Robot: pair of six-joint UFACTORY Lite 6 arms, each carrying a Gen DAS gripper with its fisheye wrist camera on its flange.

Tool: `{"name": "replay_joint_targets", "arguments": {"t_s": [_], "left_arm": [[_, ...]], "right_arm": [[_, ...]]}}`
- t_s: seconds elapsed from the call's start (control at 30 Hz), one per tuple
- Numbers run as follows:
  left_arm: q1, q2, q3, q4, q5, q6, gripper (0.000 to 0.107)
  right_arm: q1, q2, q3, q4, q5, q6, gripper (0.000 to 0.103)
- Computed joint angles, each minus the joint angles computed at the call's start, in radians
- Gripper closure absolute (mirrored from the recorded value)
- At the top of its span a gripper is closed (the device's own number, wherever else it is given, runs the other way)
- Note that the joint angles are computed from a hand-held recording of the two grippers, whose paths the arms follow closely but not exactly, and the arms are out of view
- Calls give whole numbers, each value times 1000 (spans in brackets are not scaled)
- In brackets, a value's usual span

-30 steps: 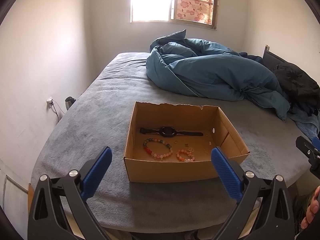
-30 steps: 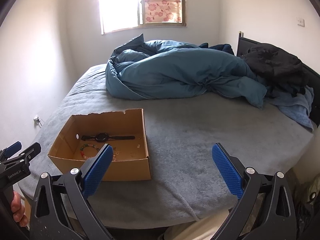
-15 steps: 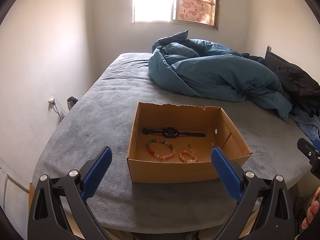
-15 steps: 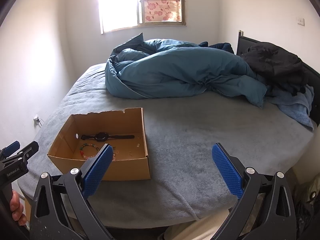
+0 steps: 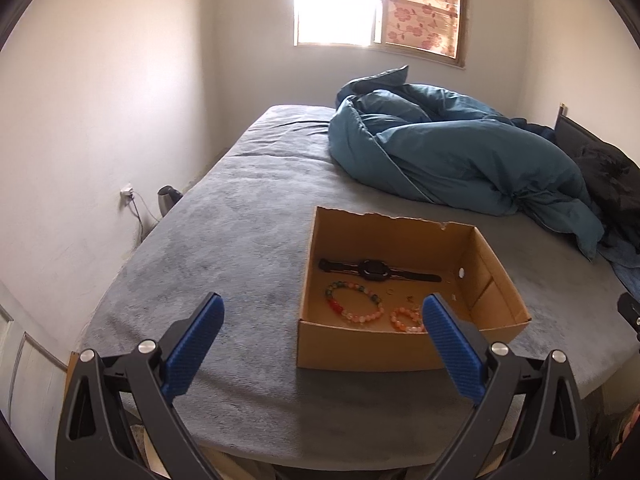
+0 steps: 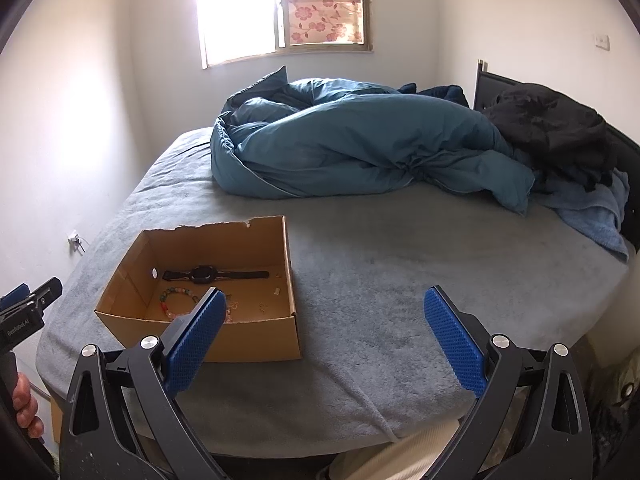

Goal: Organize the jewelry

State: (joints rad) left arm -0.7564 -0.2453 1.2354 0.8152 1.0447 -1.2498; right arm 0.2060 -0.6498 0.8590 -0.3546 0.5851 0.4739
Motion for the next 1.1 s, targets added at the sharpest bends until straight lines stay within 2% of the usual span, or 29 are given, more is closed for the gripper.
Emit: {"name": "replay_joint_targets", "arguments": {"t_s": [0.5, 0.73, 0.9, 1.1], "left_arm": [[6, 7, 4, -5, 4, 1, 10], [3, 20, 8, -8, 2, -3, 10], [-1, 23, 9, -6, 6, -5, 10], [-8, 29, 8, -1, 7, -10, 10]], "right_arm": [[-81, -25, -27, 36, -10, -58, 8], [-131, -29, -33, 130, -21, -177, 8], [-185, -31, -32, 284, -35, -349, 8], [-211, -33, -35, 378, -41, -474, 8]]}}
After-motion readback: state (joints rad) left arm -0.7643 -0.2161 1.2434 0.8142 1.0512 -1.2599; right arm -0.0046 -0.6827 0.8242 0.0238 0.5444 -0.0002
